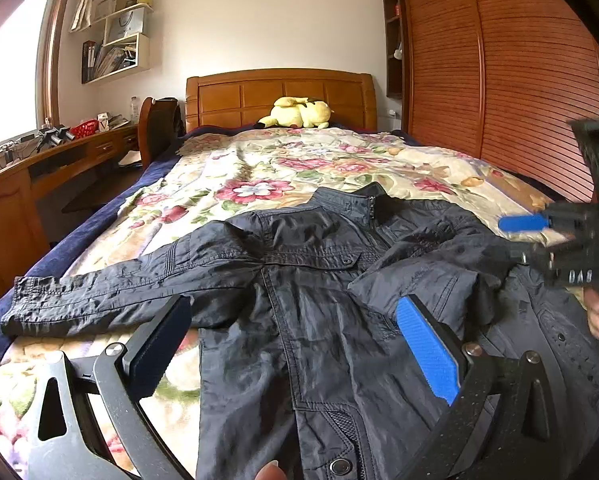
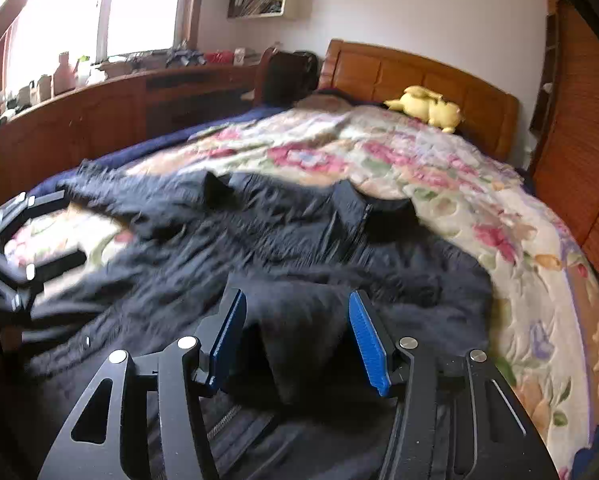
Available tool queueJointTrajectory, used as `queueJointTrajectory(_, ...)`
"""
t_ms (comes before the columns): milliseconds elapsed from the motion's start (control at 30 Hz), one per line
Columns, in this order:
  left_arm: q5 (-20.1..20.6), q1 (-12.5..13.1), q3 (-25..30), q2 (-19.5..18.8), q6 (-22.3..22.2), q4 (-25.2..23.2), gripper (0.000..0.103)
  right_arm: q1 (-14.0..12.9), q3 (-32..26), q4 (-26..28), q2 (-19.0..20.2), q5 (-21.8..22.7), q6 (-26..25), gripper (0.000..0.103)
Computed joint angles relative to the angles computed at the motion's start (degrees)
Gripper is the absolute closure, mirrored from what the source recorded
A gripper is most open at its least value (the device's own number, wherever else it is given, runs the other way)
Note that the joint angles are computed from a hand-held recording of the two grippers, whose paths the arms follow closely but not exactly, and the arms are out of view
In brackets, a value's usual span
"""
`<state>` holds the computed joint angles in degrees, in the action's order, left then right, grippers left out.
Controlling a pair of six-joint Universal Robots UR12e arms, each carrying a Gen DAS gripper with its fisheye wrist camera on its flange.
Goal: Fold large clothes
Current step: 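Fold the held sleeve across the jacket front with the right gripper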
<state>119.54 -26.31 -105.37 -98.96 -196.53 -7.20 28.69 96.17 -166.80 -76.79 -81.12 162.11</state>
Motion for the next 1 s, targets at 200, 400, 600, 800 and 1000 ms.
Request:
queueJointTrajectory(200,-0.2,-0.2,0.2,-0.2,0.8,-0.3,0.0,-1.4,1.9,-0.2,-0.7,-1.0,2.3,0.046)
queueJointTrajectory(400,-1.3,-0.6,0.7,-0.8,1.4,-1.1,0.0,-2.9,2.5,0.0,0.0,-7.0,7.3,0.046)
queueJointTrajectory(600,-4.1,-0.9,1.2,-1.5,1.5,-1.4,0.0,-3.8,2.6,-2.2,1.9,-10.3,10.4,0.045)
queueJointTrajectory(800,-4.8,-1.8,2.2,-2.3,2.8,-1.6,0.0,-4.9,4.0,-5.9,2.6,-8.9,15.4,0.025)
queueJointTrajectory(1000,-6.3,-2.5,5.4,-4.1,5.3,-3.6,0.005,-5.6,4.0,-5.3,2.8,-6.4,15.7,0.025)
